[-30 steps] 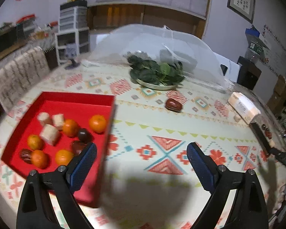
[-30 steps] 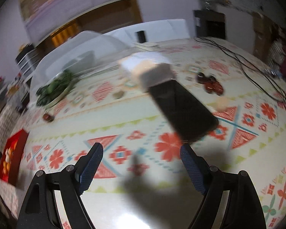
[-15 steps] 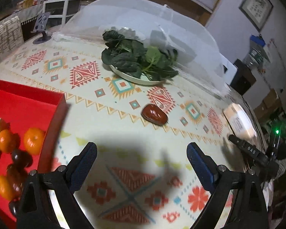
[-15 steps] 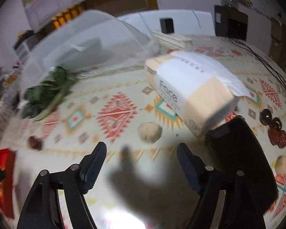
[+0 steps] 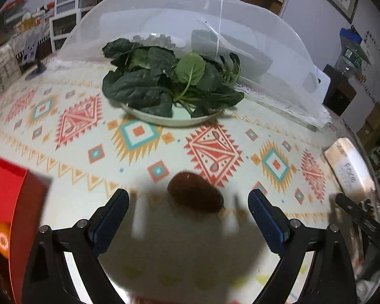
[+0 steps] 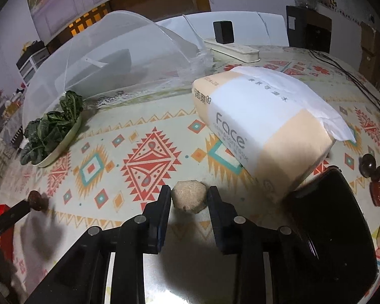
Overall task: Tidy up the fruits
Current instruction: 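Grasp a dark red date with the left gripper while the right gripper grasps a pale round piece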
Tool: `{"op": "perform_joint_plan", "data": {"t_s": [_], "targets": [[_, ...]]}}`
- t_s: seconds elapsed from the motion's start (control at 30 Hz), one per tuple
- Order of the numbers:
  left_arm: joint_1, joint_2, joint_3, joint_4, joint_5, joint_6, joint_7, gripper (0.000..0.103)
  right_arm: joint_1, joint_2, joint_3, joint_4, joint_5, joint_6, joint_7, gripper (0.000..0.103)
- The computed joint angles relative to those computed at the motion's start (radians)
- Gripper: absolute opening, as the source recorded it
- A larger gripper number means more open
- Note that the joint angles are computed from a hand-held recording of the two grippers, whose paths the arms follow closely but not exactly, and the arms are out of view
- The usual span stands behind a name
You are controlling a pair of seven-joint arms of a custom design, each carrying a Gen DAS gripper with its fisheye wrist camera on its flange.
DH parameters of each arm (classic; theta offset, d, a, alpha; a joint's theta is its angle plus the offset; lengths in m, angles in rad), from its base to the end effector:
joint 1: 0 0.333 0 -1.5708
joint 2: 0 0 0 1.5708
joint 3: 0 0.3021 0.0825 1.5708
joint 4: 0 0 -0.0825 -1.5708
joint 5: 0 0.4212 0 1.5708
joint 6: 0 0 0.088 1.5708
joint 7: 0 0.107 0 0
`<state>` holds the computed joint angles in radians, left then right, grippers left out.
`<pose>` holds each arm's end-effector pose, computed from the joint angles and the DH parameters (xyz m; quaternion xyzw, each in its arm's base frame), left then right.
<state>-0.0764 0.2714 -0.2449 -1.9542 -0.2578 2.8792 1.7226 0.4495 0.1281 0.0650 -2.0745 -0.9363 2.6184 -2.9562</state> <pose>0.6508 -0.1917 0.3821 -0.5909 0.7342 -0.3088 0.1284 0.5374 0.3241 0.3704 -0.4736 0.8078 -0.2161 0.2765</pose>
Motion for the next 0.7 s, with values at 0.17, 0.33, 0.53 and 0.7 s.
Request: {"op": "perform_joint_plan", "data": {"t_s": [0.17, 0.33, 0.53, 0.7], "targets": [[-0.081, 0.016, 0.077, 0.002, 0.196, 0.025, -0.112, 0.048, 0.004, -0.002, -0.001, 0.002, -0.032, 0.029, 0.019, 0.032], [-0.012, -0.026, -0.002, -0.055, 0.112, 0.034, -0.025, 0.048, 0.013, -0.001, 0.003, 0.014, -0.061, 0.017, 0.025, 0.032], [0.098, -0.175, -0.111, -0.178, -0.32, 0.014, 0.307, 0.048, 0.024, 0.011, 0.009, 0.034, -0.087, 0.012, 0.033, 0.032], [0.096, -0.336, -0.043, -0.282, -0.689, -0.069, 0.588, 0.048, 0.05, 0.038, 0.016, 0.081, -0.078, -0.007, -0.007, 0.032]]}}
